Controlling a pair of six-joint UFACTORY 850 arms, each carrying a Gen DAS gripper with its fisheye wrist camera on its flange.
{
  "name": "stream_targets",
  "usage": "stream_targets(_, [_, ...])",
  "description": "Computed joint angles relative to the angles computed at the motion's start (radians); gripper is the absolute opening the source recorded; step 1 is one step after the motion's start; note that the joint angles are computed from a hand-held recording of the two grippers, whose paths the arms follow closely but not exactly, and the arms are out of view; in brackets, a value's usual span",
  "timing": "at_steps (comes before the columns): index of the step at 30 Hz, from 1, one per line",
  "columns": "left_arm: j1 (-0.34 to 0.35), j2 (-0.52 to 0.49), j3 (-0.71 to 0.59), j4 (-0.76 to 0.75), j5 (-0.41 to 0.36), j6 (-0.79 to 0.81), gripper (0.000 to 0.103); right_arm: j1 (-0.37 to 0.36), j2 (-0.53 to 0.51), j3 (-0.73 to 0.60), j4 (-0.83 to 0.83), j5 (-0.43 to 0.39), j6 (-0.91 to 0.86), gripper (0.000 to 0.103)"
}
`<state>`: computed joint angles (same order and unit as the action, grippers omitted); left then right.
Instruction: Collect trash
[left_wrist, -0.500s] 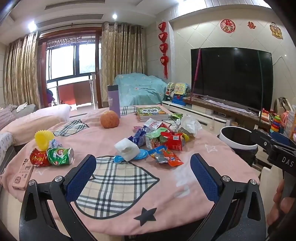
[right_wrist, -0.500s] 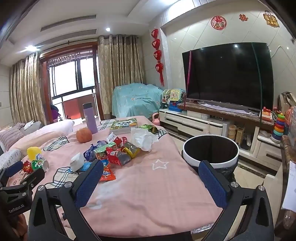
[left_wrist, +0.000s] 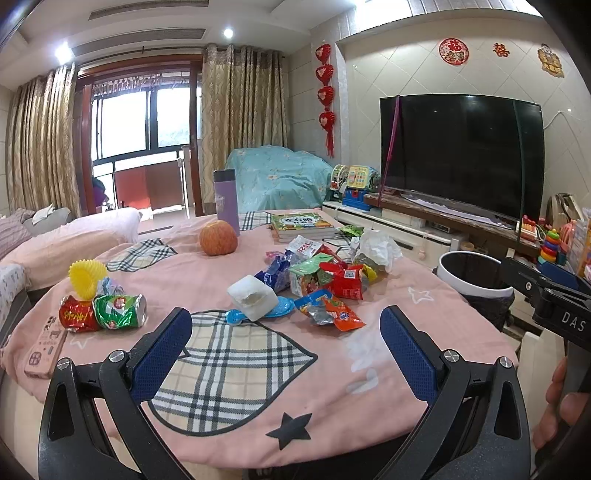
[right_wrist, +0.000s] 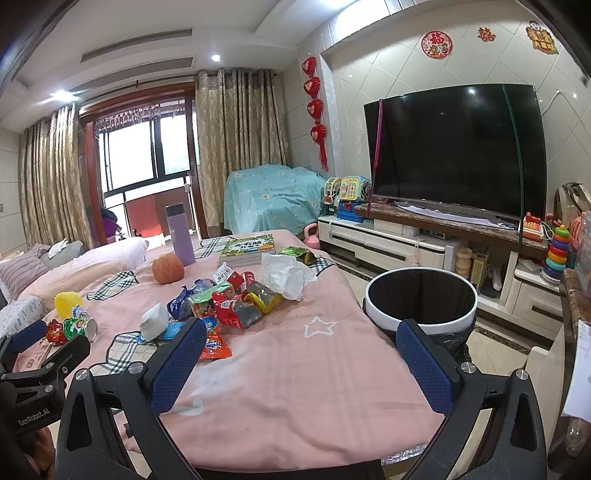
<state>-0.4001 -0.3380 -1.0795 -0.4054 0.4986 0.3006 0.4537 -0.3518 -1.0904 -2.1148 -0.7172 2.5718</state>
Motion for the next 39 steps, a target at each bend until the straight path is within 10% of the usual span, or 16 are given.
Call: stream_targets(39, [0.017, -0.022, -0.023, 0.027, -0.048, -0.038, 0.103, -0.022, 0.006, -0.007, 0.028, 0.09, -0.056, 0.103])
